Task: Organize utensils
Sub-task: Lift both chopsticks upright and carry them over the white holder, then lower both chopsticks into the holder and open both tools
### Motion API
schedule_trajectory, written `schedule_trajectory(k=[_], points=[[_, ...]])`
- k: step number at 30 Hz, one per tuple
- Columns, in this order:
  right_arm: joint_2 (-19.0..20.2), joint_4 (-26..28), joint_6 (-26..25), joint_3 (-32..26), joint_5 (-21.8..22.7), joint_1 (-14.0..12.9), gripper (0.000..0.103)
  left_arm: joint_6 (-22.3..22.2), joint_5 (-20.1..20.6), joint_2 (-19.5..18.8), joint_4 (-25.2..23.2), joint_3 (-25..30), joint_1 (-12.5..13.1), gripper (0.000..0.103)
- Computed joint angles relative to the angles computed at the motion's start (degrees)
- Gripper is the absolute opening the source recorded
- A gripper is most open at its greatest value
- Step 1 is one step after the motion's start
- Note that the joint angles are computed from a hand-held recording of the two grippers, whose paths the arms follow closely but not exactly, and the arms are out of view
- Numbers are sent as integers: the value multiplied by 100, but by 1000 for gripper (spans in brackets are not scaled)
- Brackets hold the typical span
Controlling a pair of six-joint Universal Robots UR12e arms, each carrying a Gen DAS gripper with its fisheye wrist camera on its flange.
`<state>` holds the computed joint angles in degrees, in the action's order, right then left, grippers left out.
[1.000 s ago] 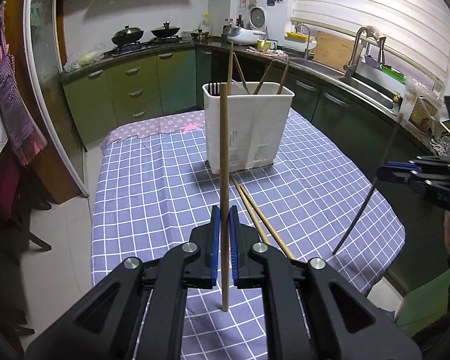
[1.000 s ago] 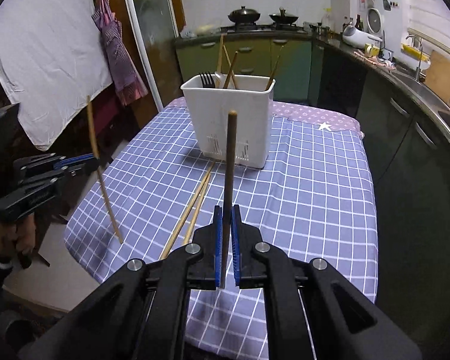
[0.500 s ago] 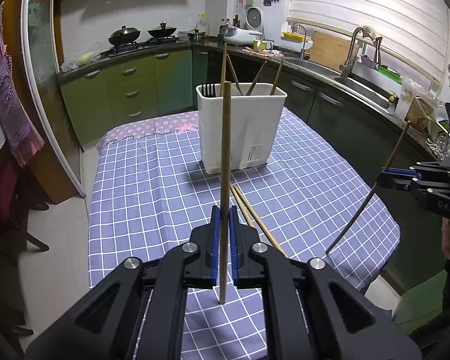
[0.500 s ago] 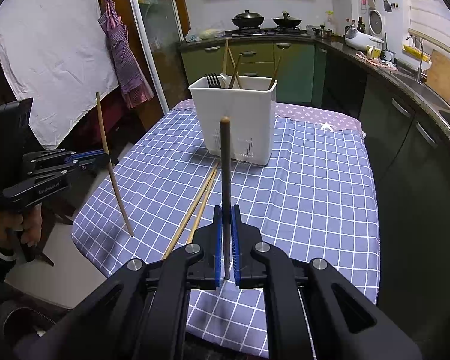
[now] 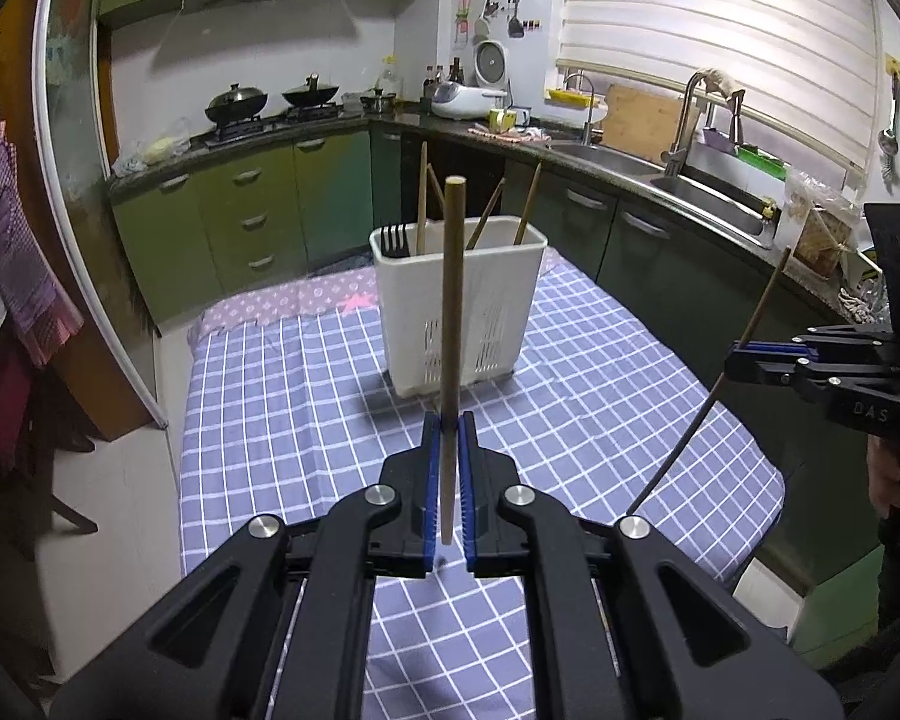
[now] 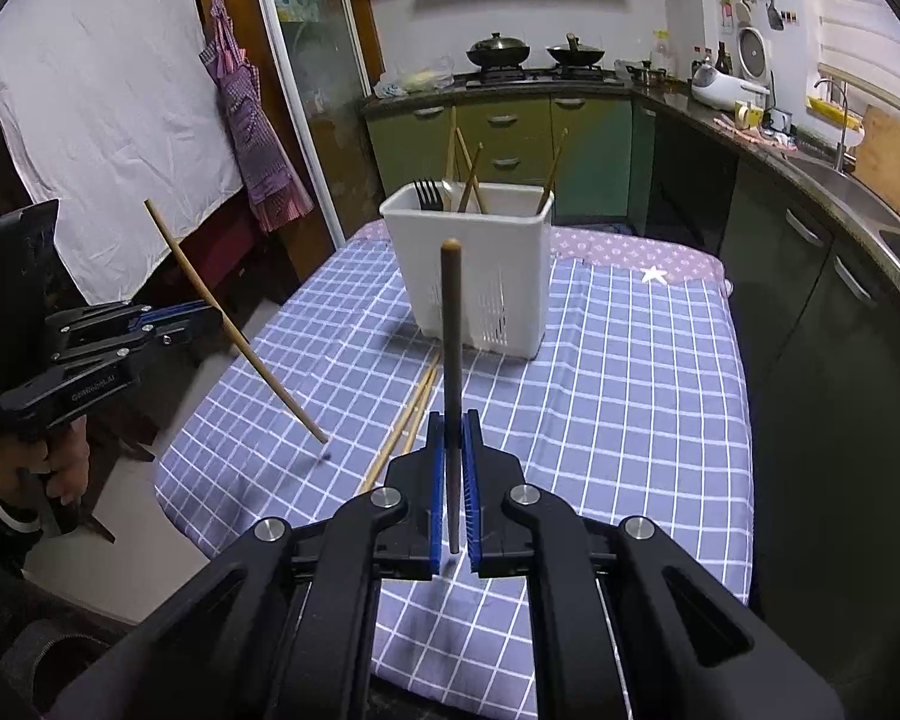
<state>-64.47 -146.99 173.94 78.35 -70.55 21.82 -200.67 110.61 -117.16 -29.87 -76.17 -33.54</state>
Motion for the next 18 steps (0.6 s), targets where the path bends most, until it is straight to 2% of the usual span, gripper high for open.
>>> schedule_trajectory(k=[9,18], points=[[175,-197,70,-633,-1,-2,7,378,26,-151,-133,652,15,6],[755,-602,569,-1837,145,-36,7,964,412,-512,131,1647,65,6]])
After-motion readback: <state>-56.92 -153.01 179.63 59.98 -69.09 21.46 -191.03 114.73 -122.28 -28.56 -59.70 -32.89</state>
